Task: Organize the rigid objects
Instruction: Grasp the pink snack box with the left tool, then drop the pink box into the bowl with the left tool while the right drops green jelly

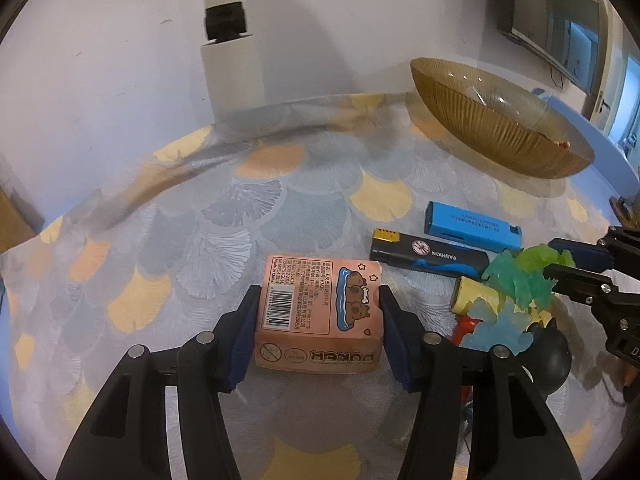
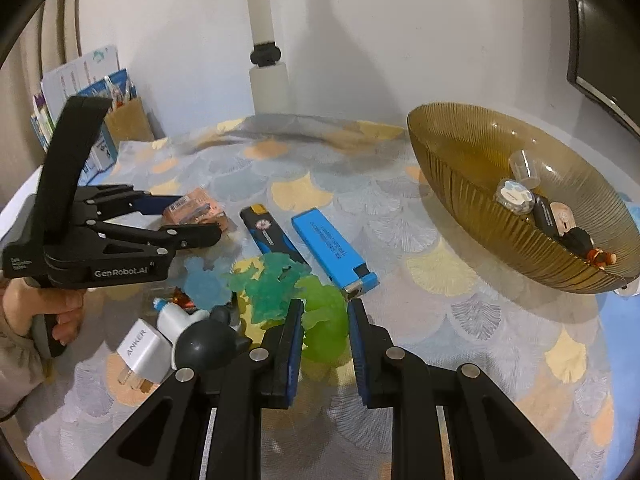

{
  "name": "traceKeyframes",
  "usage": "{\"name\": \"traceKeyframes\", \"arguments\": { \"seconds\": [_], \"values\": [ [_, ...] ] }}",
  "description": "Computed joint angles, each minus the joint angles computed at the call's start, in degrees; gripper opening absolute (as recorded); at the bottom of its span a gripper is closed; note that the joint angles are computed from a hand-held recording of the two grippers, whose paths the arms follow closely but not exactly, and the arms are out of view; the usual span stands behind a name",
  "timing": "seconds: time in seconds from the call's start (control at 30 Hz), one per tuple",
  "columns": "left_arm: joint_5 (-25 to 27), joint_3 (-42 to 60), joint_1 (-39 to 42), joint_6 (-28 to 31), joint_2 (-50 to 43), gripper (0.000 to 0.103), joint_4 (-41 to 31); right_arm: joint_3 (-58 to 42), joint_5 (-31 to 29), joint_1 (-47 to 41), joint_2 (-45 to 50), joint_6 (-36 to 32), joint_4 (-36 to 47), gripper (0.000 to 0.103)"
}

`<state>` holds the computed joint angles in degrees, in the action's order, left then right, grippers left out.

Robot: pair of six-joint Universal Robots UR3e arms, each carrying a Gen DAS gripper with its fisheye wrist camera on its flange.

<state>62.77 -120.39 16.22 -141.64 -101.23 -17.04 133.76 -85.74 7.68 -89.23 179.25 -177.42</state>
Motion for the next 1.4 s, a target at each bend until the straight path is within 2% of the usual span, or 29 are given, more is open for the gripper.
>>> {"name": "traceKeyframes", "arguments": {
  "seconds": [0.2, 0.43, 0.57, 0.7, 0.77, 0.87, 1.1, 1.23, 1.33, 1.4],
  "values": [
    [-3.4, -1.5, 3.1, -0.9, 1.5, 0.053, 0.0, 3.3, -0.1, 0.0, -2.1, 0.3, -5.6, 0.021],
    [-2.7, -3.7, 3.1, -3.6, 1.6, 0.053, 6.3, 5.9, -0.1, -0.3, -3.0, 0.6, -10.2, 0.021],
    [-4.7, -6.4, 4.6, -3.8, 2.8, 0.053, 9.8, 6.5, -3.9, 1.6, -2.8, 1.7, -12.9, 0.021],
    [-7.2, -8.3, 6.1, -3.7, 3.8, 0.053, 11.6, 9.0, -4.8, 2.0, -3.7, 1.8, -18.0, 0.021],
    [-7.0, -8.4, 6.0, -4.6, 3.6, 0.053, 12.7, 9.8, -4.7, 1.9, -4.1, 1.8, -19.6, 0.021],
    [-3.6, -9.6, 4.4, -6.7, 3.6, 0.053, 17.2, 11.0, -4.4, 1.7, -4.5, 1.6, -21.7, 0.021],
    [-4.4, -3.7, -1.6, -12.2, 3.9, 0.053, 14.7, 12.1, 4.7, -5.7, -7.2, 2.6, -19.7, 0.021],
    [-3.4, 3.7, -7.5, -16.2, 1.5, 0.053, 12.2, 11.4, 13.7, -14.6, -14.1, 3.4, -13.5, 0.021],
    [-5.2, 8.1, -10.5, -20.9, -0.8, 0.053, 11.3, 9.2, 20.6, -21.6, -17.7, 3.1, -6.7, 0.021],
    [-4.6, 10.9, -13.3, -22.6, -2.8, 0.053, 11.3, 7.8, 22.2, -24.0, -17.8, 2.7, -4.8, 0.021]
  ]
}}
